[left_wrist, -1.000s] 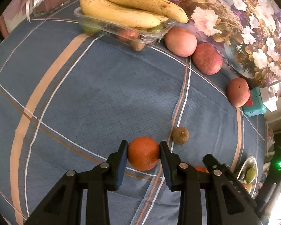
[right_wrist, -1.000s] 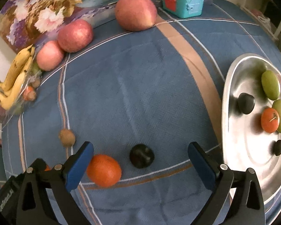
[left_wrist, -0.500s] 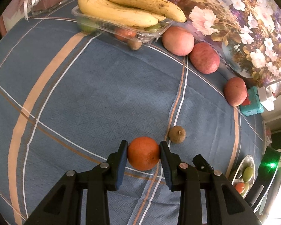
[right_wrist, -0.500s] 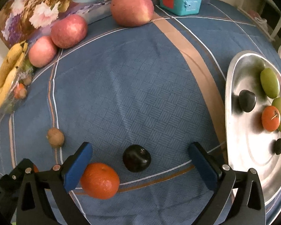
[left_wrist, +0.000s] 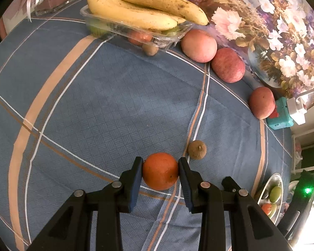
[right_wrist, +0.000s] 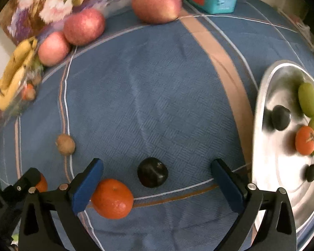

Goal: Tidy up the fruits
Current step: 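Grasp the black fruit with the right gripper while the left holds the tomato, then carry the tomato and black fruit over the steel bowl and open both grippers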

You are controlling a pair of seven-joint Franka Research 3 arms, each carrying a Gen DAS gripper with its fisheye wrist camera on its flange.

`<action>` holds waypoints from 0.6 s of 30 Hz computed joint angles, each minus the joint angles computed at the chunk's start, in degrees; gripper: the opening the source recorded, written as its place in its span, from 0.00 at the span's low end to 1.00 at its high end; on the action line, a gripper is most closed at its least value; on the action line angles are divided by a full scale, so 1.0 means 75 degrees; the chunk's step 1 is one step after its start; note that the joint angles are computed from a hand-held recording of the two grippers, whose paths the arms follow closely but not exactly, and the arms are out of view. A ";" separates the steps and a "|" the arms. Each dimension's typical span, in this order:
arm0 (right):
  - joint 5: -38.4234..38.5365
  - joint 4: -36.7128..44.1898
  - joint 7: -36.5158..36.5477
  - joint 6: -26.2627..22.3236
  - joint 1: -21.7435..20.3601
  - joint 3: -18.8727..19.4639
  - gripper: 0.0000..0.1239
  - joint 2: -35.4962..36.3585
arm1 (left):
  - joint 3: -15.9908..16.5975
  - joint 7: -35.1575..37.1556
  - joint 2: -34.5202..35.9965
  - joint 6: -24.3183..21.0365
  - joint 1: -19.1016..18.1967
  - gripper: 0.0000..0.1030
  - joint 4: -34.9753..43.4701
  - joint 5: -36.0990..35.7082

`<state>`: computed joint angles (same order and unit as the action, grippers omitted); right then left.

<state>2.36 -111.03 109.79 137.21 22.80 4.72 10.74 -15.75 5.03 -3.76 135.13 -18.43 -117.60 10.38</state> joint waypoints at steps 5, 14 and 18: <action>-0.0903 -0.0099 0.1101 -0.0146 0.0161 -0.0145 0.50 -0.0177 | -0.0011 0.0033 -0.0005 -0.0026 -0.0013 0.35 0.0049 0.0035; 0.0417 0.0039 0.0162 -0.0331 -0.0092 0.0119 0.21 -0.0354 | -0.0029 -0.0050 -0.0084 -0.0122 -0.0019 0.35 0.0099 0.0142; 0.0512 -0.0048 -0.0048 -0.0284 -0.0114 0.0119 0.21 -0.0620 | -0.0061 -0.0145 -0.0141 -0.0252 -0.0027 0.35 0.0186 0.0327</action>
<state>6.20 -111.39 109.42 135.08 21.95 5.62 6.10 -16.21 3.94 -4.82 133.24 -18.63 -116.20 12.83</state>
